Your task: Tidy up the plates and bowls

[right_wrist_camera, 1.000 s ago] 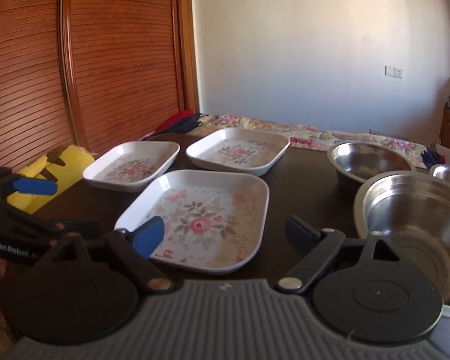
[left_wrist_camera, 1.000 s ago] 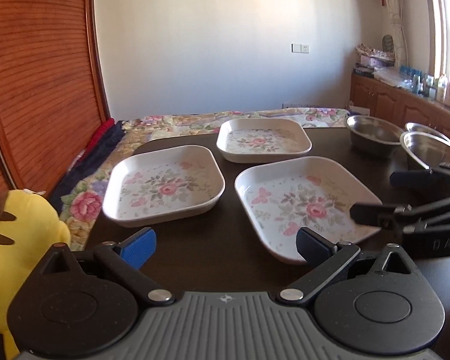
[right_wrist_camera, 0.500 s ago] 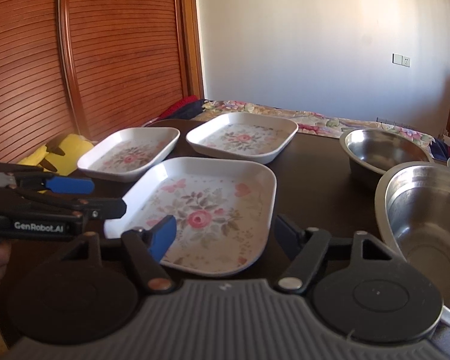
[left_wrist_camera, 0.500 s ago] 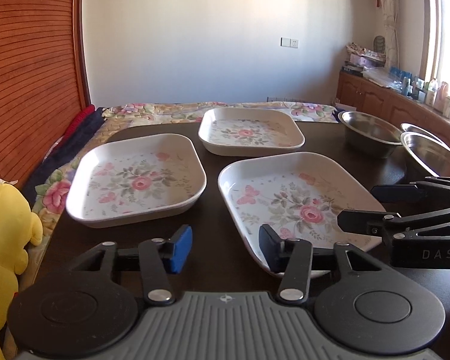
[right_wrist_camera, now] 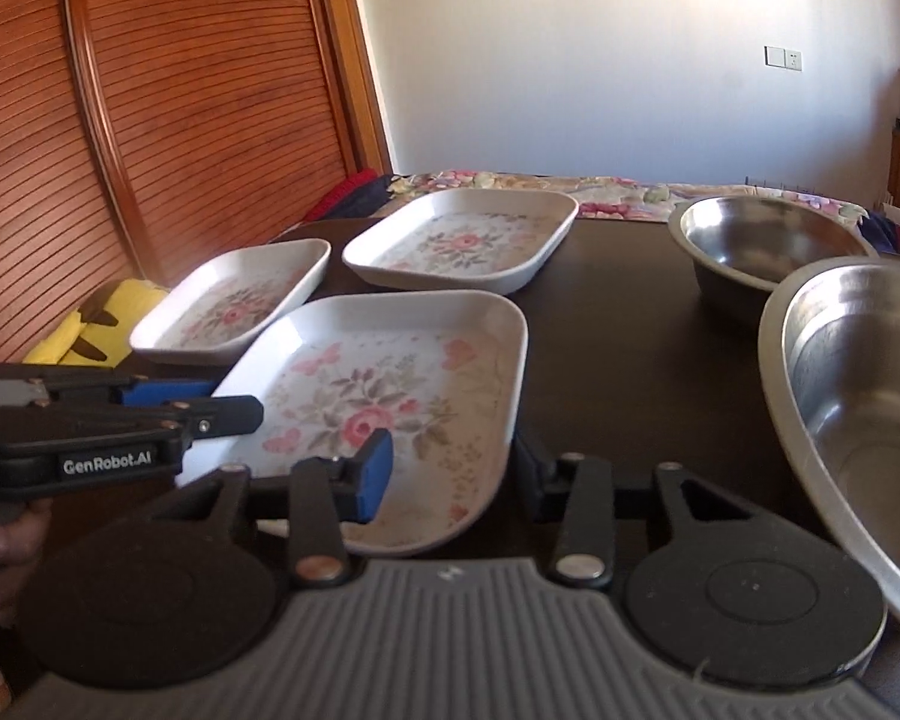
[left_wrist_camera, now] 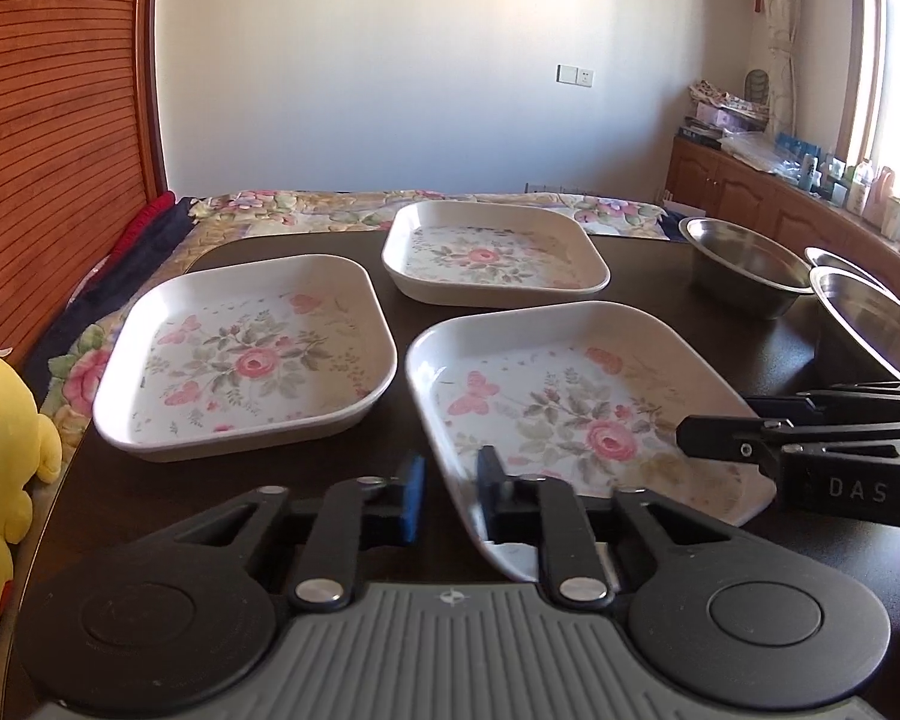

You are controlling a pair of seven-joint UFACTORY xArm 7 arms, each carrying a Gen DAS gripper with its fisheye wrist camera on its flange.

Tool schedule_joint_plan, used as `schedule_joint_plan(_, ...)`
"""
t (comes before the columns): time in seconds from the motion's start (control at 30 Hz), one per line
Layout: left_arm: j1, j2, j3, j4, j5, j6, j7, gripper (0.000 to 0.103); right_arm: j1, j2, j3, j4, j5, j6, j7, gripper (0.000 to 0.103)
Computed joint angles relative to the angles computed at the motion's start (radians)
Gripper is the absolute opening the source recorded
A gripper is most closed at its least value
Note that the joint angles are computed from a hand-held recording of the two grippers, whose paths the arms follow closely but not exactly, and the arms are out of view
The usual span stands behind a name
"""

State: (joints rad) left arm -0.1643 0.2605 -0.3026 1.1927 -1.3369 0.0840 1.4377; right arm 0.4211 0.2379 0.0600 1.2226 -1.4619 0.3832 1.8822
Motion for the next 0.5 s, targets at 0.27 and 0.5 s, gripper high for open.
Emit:
schedule_joint_plan(0.27, 0.010, -0.038, -0.003, -0.036, -0.038, 0.001, 0.018, 0.015, -0.007, -0.014, -0.001, -0.020, -0.043, -0.029, 0.079, 0.021)
schedule_joint_plan(0.5, -0.040, -0.110, 0.059, -0.099, -0.149, 0.033, 0.122, 0.015, -0.027, -0.057, 0.024, -0.066, -0.147, -0.056, 0.215, 0.021)
